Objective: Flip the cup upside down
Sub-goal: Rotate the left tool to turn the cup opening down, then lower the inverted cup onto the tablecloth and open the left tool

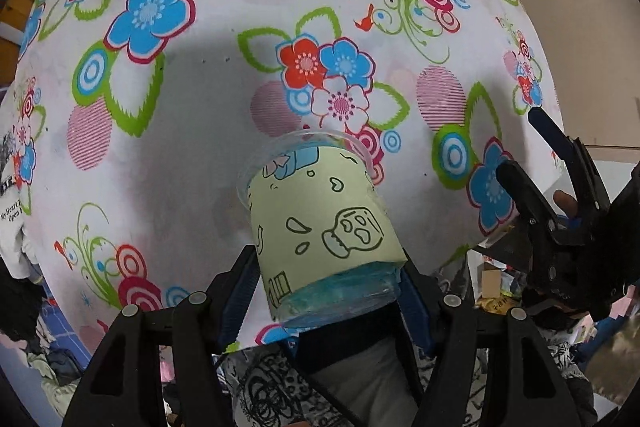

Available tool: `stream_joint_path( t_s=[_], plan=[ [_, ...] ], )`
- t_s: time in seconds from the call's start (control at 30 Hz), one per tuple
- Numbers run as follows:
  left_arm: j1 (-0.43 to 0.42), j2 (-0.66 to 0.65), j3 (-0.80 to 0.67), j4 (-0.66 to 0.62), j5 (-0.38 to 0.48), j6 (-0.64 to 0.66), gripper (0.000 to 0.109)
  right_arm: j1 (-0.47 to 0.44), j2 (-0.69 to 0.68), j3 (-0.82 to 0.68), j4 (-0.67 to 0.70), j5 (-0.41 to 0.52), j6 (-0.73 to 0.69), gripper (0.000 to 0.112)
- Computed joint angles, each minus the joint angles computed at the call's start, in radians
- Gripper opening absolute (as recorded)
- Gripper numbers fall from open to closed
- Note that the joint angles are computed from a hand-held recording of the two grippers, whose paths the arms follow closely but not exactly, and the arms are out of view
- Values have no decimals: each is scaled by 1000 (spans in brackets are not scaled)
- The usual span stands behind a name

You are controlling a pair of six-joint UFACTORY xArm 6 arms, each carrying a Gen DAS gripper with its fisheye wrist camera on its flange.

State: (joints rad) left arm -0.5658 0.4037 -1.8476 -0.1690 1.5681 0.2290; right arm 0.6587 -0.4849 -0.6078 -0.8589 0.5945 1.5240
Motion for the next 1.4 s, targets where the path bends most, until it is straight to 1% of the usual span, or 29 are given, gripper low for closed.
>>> stream_joint_path(
  t_s=[0.03, 0.1, 0.33, 0.4, 0.53, 0.67, 0.73, 0.83, 0.87, 1.03, 1.17, 1.3, 1.4],
  plan=[
    [1, 2, 0, 3, -6, 1, 73, 0, 4, -3, 2, 2, -3, 91],
    [3, 3, 3, 8, -34, -11, 81, -2, 8, -7, 2, 2, -5, 91],
    [28, 48, -55, -6, -55, -45, 86, -3, 25, -20, 6, 2, -11, 91],
    [22, 52, -53, -9, -79, -58, 86, -4, 28, -23, 8, 4, -14, 91],
    [23, 24, -9, -7, -125, -51, 87, -5, 33, -29, 5, 3, -14, 91],
    [20, -39, 71, -14, -185, -40, 88, 1, 58, -60, 3, 14, -26, 91],
    [21, -72, 108, -12, -227, -23, 89, 7, 76, -84, 4, 28, -33, 91],
    [12, -141, 195, 5, -324, -3, 93, 21, 102, -122, 4, 60, -43, 91],
    [10, -172, 233, 11, -366, 6, 93, 26, 108, -133, 0, 70, -43, 91],
    [10, -265, 344, 22, -502, 27, 94, 55, 140, -194, -16, 138, -40, 91],
    [15, -328, 426, 11, -606, 30, 94, 76, 160, -236, -31, 188, -33, 94],
    [25, -369, 484, -19, -685, 25, 94, 97, 179, -278, -47, 240, -27, 98],
    [39, -396, 520, -47, -732, 20, 94, 108, 189, -304, -65, 261, -21, 99]
  ],
)
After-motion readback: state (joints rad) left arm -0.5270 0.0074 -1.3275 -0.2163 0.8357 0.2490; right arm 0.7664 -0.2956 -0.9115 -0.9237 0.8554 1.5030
